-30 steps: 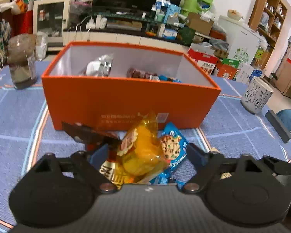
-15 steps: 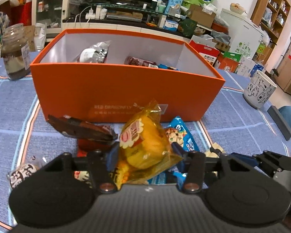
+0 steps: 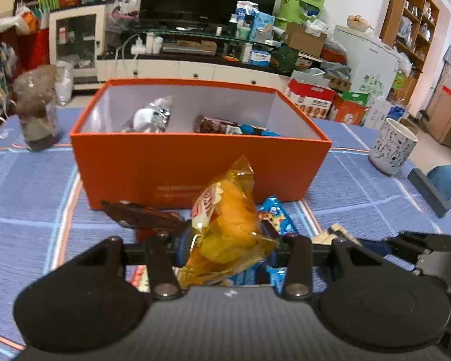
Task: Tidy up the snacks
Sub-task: 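Close the left tool on the yellow bag while the right tool grips the beige bar, then open the left tool over the orange box while the right tool drops the beige bar inside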
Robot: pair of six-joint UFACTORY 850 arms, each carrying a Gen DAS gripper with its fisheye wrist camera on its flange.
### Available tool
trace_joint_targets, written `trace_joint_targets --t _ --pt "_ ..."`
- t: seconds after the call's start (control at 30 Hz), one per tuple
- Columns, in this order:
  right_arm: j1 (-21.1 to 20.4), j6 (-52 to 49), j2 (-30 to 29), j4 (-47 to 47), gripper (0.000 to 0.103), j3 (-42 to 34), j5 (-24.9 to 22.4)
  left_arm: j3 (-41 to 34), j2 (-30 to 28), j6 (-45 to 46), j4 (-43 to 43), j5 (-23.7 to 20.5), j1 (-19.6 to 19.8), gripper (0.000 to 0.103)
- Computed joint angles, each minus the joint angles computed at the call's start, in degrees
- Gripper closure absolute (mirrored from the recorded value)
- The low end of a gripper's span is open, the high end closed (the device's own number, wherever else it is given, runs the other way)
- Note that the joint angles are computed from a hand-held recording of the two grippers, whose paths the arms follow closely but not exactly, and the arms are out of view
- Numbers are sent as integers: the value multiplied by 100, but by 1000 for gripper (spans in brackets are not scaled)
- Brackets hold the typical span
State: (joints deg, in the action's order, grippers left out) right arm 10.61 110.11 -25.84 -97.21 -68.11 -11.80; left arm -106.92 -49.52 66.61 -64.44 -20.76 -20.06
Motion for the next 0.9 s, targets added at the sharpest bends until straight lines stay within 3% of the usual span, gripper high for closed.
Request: trace_joint_targets --t 0.23,0.43,0.67,0.9 --pt "43 34 79 -31 64 20 -61 146 129 -1206 1355 605 -92 59" --pt "99 -81 132 82 64 30 -109 270 219 -1451 1584 816 -86 60" --pt "144 -90 179 123 64 35 -186 600 508 552 -521 744 35 60" --pt "189 70 201 -43 64 9 -193 1106 893 1804 -1843 630 244 60"
